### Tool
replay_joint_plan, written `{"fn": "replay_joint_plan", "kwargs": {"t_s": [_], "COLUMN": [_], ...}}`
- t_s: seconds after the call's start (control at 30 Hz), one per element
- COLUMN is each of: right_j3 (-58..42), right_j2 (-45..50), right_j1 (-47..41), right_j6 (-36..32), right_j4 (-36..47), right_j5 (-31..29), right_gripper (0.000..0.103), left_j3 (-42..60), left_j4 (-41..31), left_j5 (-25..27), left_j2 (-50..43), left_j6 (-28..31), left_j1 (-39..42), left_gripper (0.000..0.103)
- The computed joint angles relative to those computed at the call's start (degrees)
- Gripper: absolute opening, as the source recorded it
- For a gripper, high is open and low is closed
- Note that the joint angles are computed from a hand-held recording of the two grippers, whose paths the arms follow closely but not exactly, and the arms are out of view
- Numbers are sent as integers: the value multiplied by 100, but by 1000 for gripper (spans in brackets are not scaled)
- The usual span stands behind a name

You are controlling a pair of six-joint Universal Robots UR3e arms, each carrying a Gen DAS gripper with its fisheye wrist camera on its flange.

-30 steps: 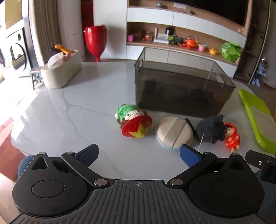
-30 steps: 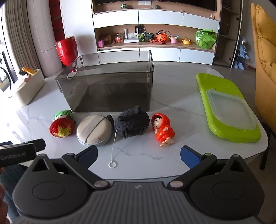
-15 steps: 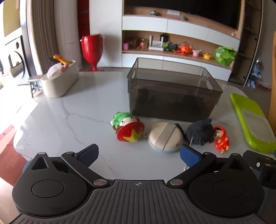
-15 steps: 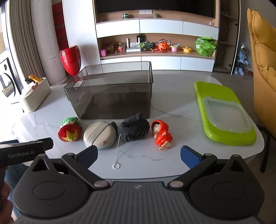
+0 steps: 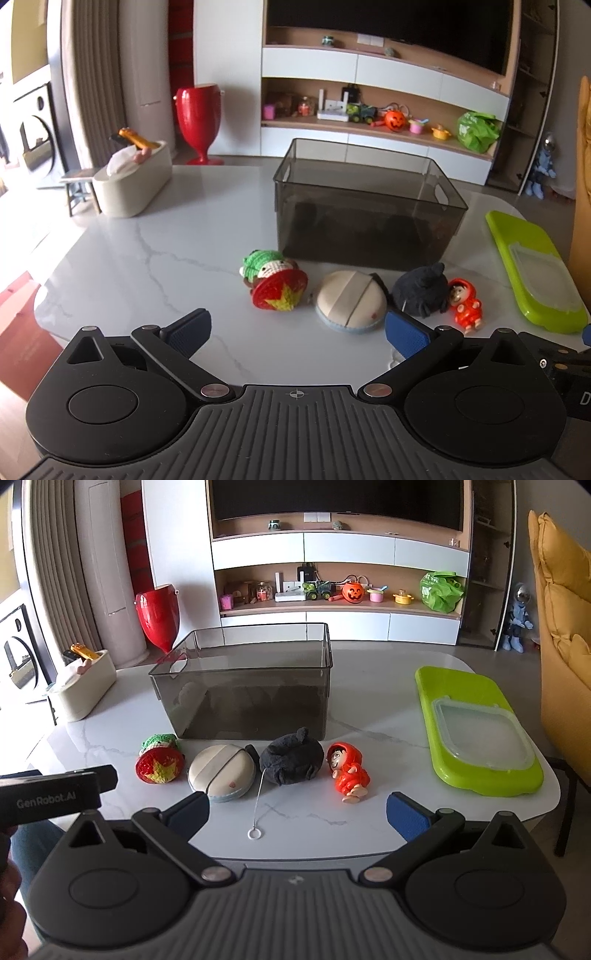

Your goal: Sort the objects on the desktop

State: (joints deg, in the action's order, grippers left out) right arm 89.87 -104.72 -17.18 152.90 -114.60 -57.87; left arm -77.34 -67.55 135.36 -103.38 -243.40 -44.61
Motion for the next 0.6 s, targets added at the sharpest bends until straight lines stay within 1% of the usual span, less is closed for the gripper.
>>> {"fn": "replay_joint_plan", "kwargs": {"t_s": [0.6], "right_j3": [-80], "right_j2": [-10], "right_j1": [-39], "right_j6": [-67], "right_j4": [158], "right_j5": [-39], "right_gripper": [103], "left_j3": [43], "left_j4": [-44], "left_j5": [10], "left_j2": [-28], "left_j6": [38], "left_j1": [-45], "left_gripper": [103]}}
